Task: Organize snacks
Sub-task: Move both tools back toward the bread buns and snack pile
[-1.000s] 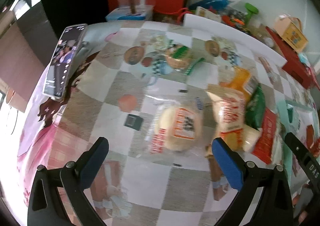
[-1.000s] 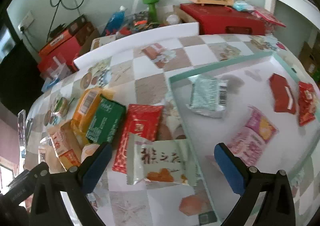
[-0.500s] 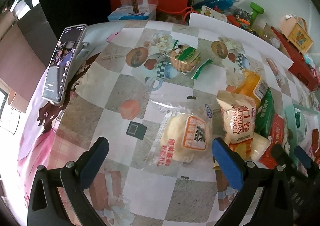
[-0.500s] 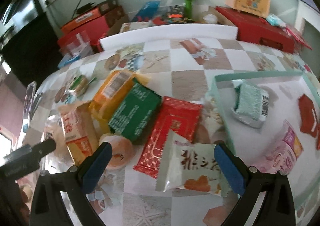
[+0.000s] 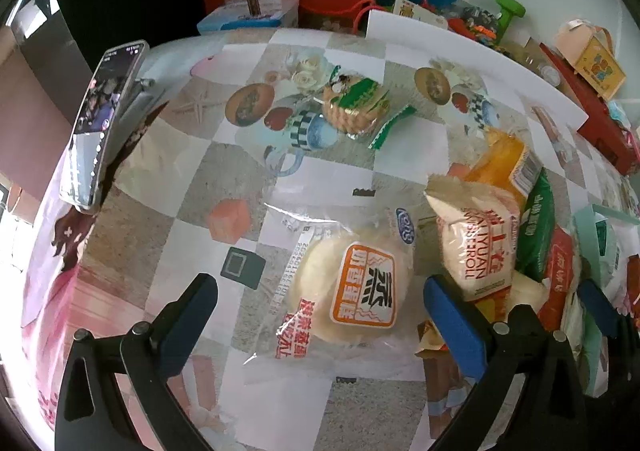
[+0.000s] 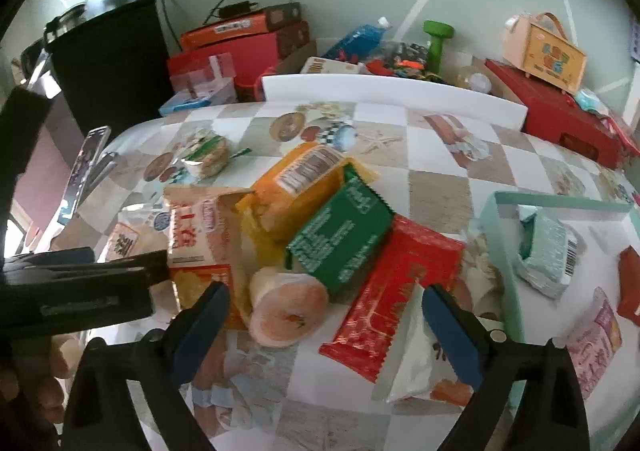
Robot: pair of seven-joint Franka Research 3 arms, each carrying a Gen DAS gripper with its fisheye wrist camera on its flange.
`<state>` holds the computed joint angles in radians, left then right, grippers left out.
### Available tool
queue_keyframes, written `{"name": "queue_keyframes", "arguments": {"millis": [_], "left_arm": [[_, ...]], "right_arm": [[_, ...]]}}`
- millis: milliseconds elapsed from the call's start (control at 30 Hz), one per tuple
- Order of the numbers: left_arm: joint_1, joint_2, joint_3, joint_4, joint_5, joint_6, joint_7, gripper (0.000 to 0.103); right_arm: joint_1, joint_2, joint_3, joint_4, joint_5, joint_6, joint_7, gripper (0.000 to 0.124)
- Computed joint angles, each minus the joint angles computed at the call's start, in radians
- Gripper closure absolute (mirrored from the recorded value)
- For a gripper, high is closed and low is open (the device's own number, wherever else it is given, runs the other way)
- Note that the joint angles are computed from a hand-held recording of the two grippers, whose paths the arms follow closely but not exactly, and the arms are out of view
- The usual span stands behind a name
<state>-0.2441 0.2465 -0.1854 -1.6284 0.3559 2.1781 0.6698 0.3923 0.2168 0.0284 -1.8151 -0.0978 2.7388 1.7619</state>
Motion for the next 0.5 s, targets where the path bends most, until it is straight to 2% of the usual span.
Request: {"name": "queue_keyframes", "arguments": {"millis": [100, 233, 400, 500], "left_arm": [[-0.001, 0.005, -0.001, 0.002, -0.001, 0.003, 0.005, 0.001], [0.002, 0.004, 0.001, -0.004, -0.009, 0.007, 0.000, 0.001], [0.012, 0.001, 0.004, -0.015, -0.026, 0.006, -0.014, 0.001], [0.020, -0.002, 0.004, -0.024, -0.043, 0.006, -0.017, 0.001]], "right_arm": [[-0.009, 0.004, 0.019, -0.004, 0.035, 0.013, -0.050, 0.034], [-0.032, 0.012, 0.049, -0.004, 0.151, 0.020, -0.131, 0.041], [-0.041, 0.014, 0.054, -0.008, 0.242, 0.027, -0.167, 0.045], [-0.039, 0.014, 0.047, -0.007, 0.260, 0.024, -0.164, 0.053]]}}
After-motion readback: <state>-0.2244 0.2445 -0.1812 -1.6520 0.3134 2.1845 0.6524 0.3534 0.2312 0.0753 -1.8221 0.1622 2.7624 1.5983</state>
